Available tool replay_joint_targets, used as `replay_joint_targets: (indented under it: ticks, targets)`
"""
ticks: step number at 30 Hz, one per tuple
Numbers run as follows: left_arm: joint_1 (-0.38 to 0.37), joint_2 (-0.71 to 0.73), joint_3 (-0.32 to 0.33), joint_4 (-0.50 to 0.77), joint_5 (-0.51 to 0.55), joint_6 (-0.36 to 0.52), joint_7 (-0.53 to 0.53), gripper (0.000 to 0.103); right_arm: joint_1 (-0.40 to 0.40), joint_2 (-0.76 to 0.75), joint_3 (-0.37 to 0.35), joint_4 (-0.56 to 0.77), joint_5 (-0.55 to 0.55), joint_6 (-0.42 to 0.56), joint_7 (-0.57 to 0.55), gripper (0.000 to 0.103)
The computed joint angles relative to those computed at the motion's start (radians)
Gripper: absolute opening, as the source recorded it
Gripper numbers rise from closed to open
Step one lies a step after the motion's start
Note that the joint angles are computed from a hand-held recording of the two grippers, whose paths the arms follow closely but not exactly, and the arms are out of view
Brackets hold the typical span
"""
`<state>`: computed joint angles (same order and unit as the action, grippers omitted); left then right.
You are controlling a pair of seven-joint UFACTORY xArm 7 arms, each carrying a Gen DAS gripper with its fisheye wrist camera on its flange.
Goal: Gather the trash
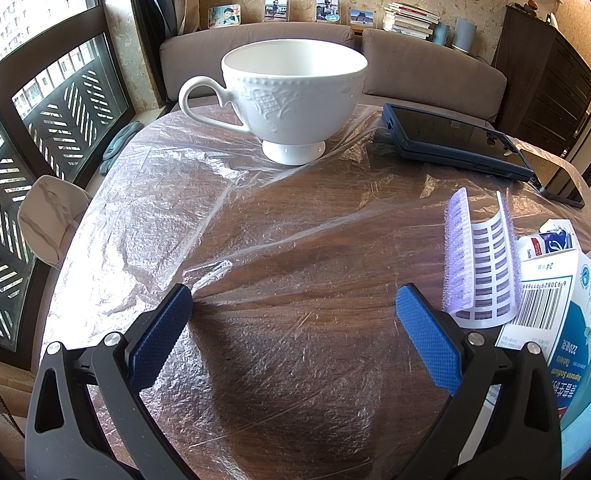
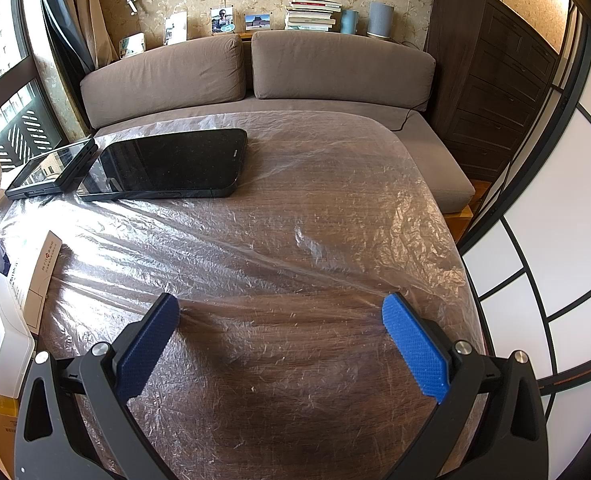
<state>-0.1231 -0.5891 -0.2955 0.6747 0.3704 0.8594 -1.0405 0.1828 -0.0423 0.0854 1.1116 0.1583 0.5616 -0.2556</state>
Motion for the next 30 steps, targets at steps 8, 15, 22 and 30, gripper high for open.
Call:
replay_joint_targets:
  ticks: [8,15,22,30]
  targets:
    - [0.020,-0.081,-0.017,0.003,0.029,0.042,-0.052,0.102,0.004,-0.092,-0.019,-0.015,0.054,-0.006,-0.019,0.099]
    - [-0.053,-0.218,-0.031,0.027,-0.044,0.009,0.034,0.102,0.091,-0.330,-0.113,-0.117,0.308,0.121,-0.352,0.099]
    - [-0.122,-0.120,-0.114,0.120,-0.123,-0.077,0.110,0.102,0.169,-0.513,-0.095,-0.258,0.338,0.258,-0.491,0.099]
    - [-0.143,0.097,-0.124,0.205,-0.098,-0.155,0.121,0.102,0.216,-0.485,-0.056,-0.301,0.358,0.238,-0.471,0.099]
